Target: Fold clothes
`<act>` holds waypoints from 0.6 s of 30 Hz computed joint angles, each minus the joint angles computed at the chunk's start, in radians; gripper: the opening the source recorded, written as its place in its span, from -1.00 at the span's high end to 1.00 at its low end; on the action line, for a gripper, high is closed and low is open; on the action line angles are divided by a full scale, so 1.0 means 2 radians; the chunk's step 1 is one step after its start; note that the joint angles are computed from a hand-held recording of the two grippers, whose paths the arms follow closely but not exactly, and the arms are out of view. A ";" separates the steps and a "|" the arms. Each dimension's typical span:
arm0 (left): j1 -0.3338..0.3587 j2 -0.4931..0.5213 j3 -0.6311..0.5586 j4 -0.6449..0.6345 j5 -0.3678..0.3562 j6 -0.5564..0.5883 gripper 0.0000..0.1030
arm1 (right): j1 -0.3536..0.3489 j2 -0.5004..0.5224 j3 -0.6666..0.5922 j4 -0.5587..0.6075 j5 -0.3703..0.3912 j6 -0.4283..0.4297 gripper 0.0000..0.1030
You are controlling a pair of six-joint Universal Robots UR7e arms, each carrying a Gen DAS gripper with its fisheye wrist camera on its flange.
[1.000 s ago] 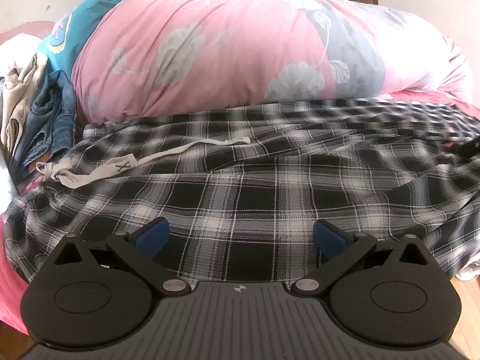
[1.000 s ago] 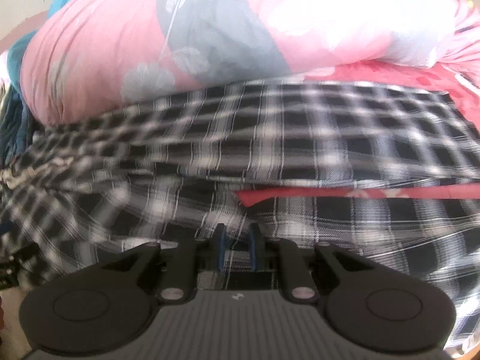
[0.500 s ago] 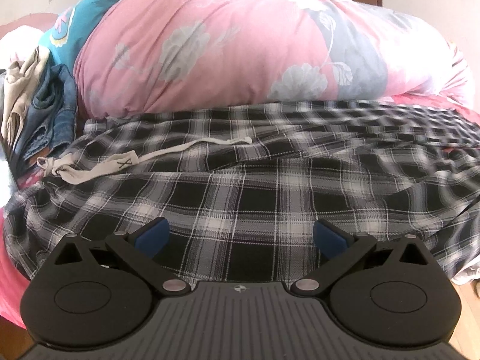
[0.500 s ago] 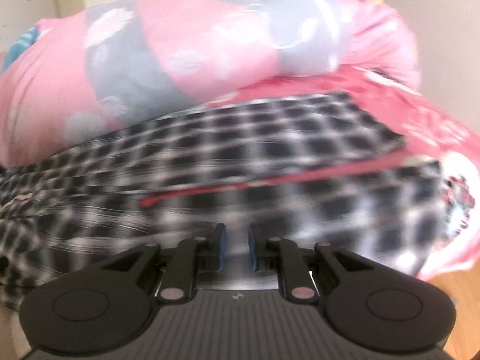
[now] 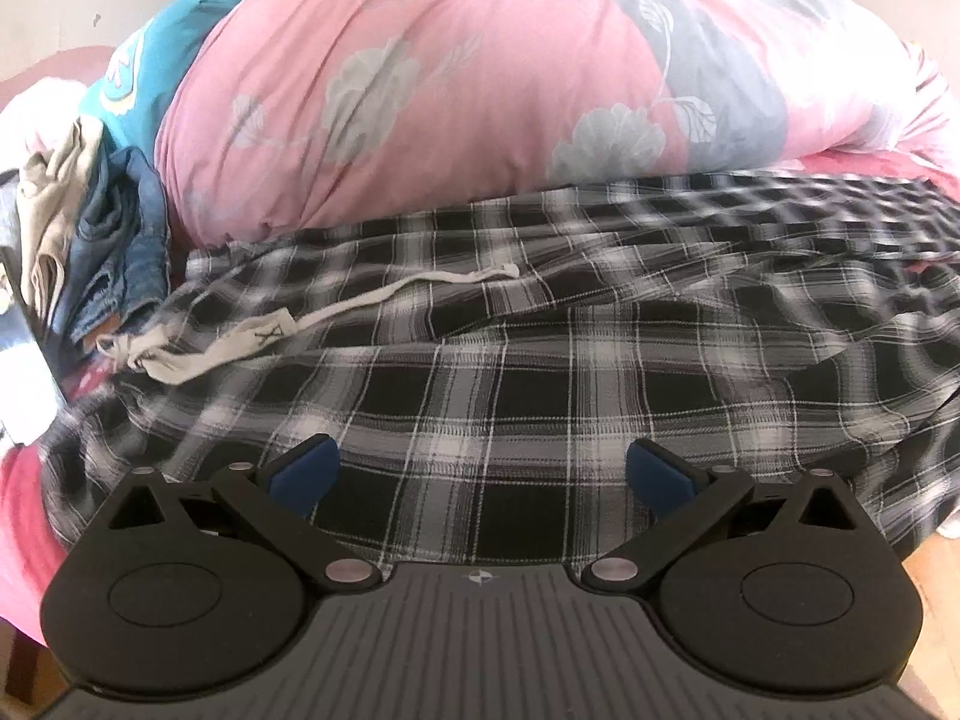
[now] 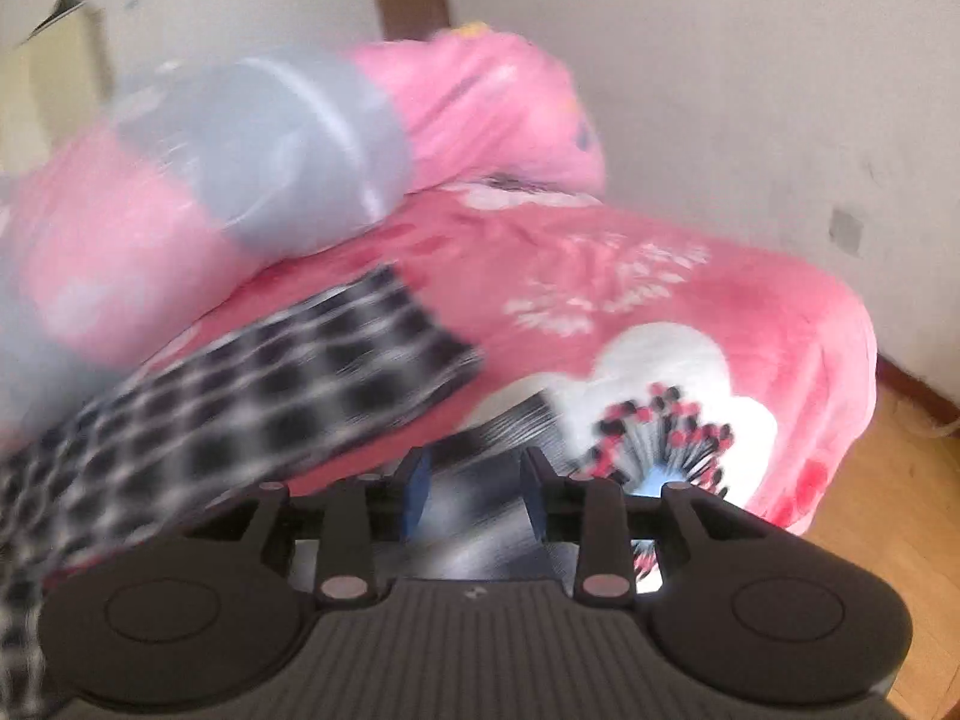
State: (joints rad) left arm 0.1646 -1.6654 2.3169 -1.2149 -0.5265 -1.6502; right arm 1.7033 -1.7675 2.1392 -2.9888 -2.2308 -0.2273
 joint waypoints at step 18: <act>0.014 0.061 -0.029 0.026 0.005 -0.007 -1.00 | -0.044 0.027 -0.035 -0.006 0.076 -0.097 0.94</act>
State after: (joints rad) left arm 0.1923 -1.5434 2.2584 -1.1625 -0.5156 -1.6649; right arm 1.6162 -1.7140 2.0696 -3.0014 -2.0785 -0.4213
